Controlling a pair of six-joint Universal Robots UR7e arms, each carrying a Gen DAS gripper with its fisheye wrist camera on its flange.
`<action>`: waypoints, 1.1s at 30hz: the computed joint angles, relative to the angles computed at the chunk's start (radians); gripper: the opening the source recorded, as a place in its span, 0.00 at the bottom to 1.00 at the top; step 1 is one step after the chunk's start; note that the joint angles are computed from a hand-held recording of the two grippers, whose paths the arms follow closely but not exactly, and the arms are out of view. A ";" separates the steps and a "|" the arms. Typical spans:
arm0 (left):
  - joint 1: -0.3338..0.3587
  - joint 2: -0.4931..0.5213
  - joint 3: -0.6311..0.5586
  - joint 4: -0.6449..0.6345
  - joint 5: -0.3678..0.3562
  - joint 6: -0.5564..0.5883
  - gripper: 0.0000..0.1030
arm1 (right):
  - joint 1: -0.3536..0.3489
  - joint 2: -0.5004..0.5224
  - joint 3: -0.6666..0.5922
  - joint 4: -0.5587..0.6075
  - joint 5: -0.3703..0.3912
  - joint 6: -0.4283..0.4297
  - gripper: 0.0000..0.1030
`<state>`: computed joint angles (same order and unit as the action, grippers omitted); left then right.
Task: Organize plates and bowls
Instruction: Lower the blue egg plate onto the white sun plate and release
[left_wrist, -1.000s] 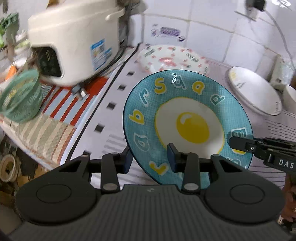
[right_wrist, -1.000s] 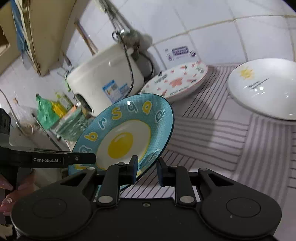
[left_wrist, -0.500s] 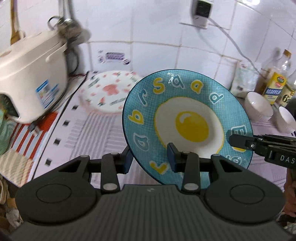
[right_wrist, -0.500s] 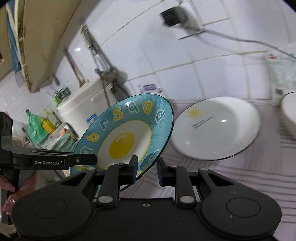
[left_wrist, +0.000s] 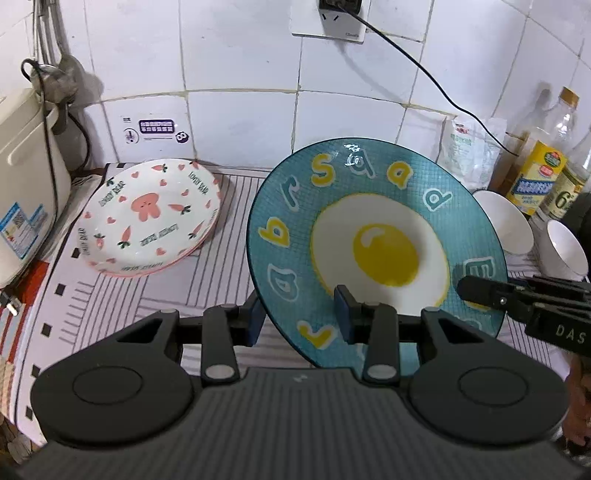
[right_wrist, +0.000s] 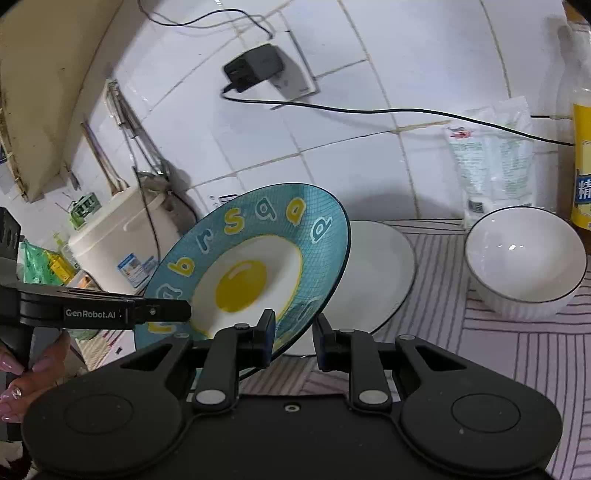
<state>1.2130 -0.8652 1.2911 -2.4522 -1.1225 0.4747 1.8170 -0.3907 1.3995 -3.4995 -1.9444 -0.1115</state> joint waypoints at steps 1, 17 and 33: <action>-0.001 0.014 -0.013 0.004 0.004 -0.008 0.36 | -0.005 0.000 -0.003 0.002 -0.001 -0.001 0.26; 0.013 0.200 -0.234 0.145 0.046 -0.110 0.37 | -0.061 0.014 -0.091 0.144 -0.015 0.105 0.26; -0.003 0.274 -0.333 0.258 0.119 -0.174 0.37 | -0.040 0.061 -0.211 0.288 -0.192 0.066 0.28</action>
